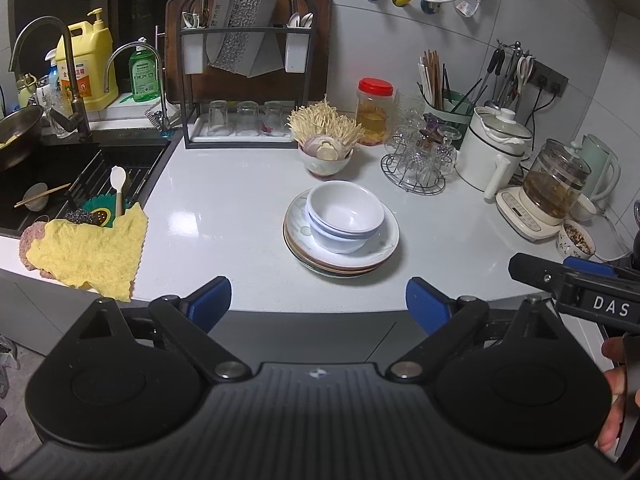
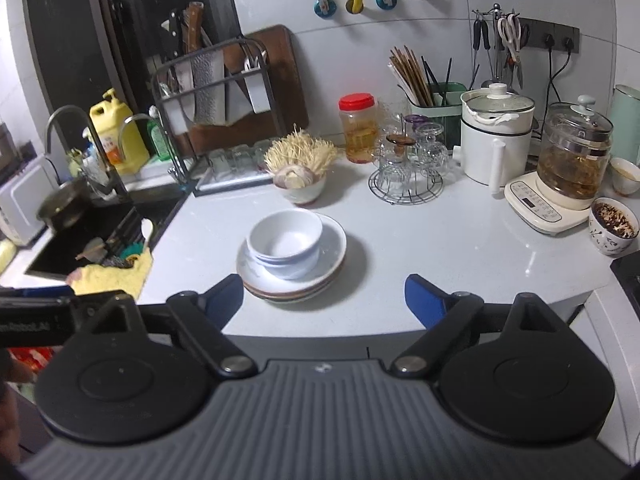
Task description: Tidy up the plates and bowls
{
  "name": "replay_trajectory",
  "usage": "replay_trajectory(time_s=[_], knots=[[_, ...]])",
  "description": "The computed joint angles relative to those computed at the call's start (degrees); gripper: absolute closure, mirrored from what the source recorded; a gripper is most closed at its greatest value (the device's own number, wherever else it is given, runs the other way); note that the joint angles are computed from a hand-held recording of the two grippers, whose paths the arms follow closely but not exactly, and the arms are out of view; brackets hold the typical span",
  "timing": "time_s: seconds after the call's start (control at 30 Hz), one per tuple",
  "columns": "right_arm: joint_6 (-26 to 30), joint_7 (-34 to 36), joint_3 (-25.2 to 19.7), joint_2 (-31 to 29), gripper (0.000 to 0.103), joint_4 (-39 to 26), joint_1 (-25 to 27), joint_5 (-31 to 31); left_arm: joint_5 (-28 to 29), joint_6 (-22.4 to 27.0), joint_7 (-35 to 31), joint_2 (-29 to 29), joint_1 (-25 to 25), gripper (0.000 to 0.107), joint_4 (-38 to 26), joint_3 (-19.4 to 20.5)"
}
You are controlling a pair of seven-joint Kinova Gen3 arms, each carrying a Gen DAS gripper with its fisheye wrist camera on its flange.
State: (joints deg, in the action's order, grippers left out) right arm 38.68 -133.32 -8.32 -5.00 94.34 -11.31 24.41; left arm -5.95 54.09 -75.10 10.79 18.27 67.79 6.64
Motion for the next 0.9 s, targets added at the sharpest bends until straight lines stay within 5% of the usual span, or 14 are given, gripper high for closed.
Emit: replay_trajectory(time_s=[0.9], knots=[[-0.71,-5.50,-1.72,-1.78,0.014,2.60,0.84,1.01,-0.40,0.20,-1.77,-0.64,0.32,0.009,0.86,0.13]])
